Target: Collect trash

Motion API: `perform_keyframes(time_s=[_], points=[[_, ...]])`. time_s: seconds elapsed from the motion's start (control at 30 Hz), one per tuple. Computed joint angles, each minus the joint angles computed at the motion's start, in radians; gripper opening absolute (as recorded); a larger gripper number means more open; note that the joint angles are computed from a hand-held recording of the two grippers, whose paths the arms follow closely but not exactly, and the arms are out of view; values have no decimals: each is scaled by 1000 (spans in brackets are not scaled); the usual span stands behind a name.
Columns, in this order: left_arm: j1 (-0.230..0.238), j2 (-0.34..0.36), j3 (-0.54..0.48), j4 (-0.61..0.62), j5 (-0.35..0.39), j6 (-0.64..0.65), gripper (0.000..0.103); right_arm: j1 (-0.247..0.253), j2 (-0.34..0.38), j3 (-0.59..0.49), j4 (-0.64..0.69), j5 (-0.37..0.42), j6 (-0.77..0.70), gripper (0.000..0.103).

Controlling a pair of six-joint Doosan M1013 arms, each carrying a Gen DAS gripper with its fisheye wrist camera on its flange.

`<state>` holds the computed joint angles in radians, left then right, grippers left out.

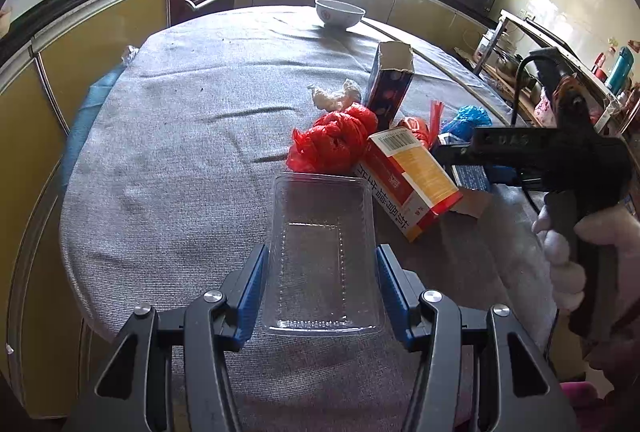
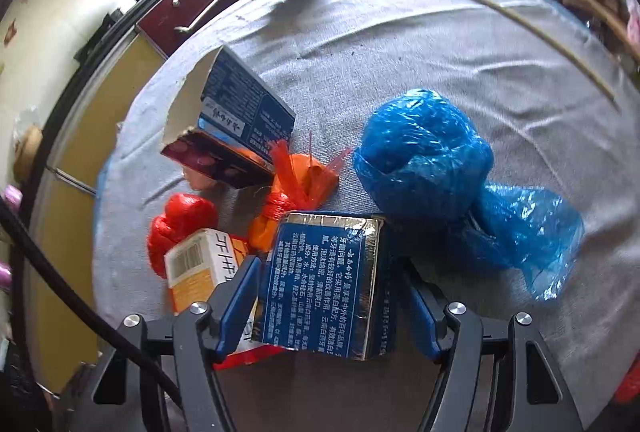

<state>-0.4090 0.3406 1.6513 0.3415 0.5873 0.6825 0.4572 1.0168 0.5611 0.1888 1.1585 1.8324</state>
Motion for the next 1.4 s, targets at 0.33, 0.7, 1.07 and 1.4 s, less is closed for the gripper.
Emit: perform_keyframes(time_s=[0.33, 0.7, 1.07, 1.4], points=[[-20, -4, -11, 56, 20, -25, 56, -29, -61, 130, 92, -72, -128, 69], [-49, 5, -50, 118, 54, -33, 56, -81, -197, 380, 157, -109, -213, 73], [-97, 37, -128, 142, 101, 29, 56, -115, -253, 504, 273, -214, -304, 73], [-140, 153, -324, -125, 96, 437, 56, -241, -374, 755, 699, -400, -509, 73]])
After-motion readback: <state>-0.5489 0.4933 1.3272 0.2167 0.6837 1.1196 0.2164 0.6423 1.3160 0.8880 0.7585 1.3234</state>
